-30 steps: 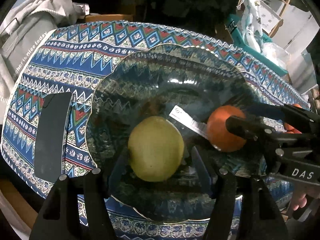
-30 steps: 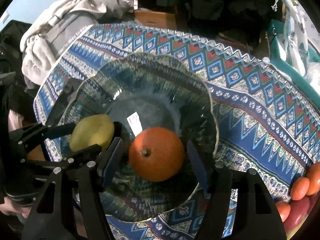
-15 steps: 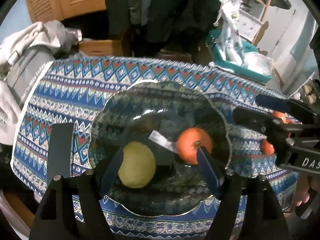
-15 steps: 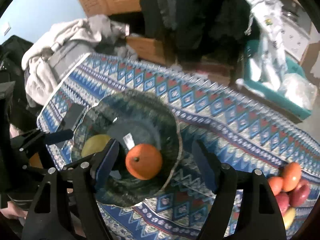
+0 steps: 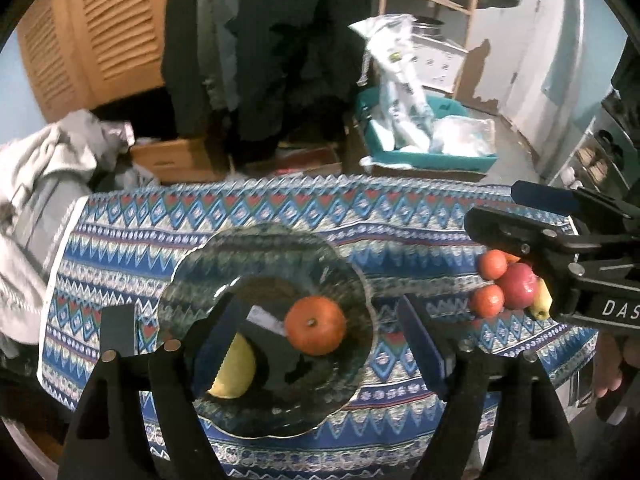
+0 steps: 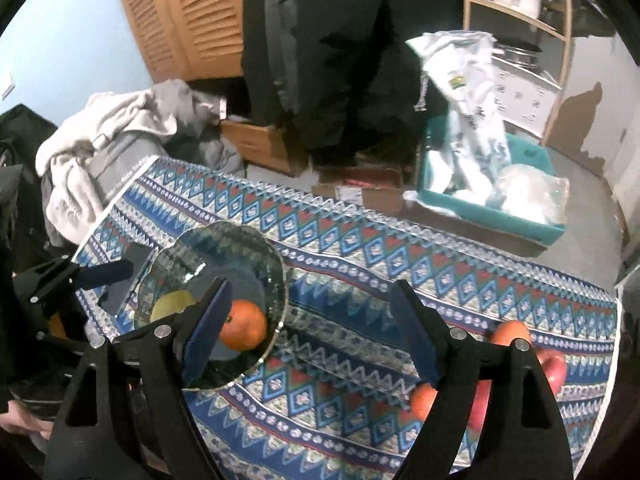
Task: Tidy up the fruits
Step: 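Lower both fruits onto the glass plate and open both tools, then move both tools back from the plate toward the fruit cluster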
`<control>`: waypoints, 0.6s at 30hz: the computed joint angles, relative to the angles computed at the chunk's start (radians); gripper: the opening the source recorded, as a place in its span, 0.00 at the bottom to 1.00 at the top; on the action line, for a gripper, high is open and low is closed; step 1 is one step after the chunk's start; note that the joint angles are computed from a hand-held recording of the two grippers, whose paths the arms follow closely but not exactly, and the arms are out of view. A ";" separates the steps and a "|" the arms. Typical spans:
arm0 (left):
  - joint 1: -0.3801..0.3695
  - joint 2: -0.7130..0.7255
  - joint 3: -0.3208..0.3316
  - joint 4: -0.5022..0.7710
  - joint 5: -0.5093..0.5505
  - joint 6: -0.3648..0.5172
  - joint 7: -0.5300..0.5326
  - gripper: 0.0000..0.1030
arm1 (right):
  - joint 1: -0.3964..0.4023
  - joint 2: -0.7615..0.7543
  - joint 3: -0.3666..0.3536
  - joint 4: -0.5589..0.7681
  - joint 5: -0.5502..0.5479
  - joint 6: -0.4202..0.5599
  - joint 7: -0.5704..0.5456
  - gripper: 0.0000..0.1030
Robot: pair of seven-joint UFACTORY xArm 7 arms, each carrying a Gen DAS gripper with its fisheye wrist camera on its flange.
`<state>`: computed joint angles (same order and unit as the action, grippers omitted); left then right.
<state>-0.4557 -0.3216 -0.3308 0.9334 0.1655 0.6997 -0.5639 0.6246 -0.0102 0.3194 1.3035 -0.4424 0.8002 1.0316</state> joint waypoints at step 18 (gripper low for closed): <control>-0.093 0.143 -0.043 0.173 0.043 0.021 -0.019 0.79 | -0.141 -0.366 0.065 -0.270 0.086 0.102 0.011 0.83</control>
<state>-0.5486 -0.1790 -0.3740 1.1059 0.2080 0.7208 -0.5831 0.4840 -0.3758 0.3846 1.0334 -0.3561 0.9020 1.0428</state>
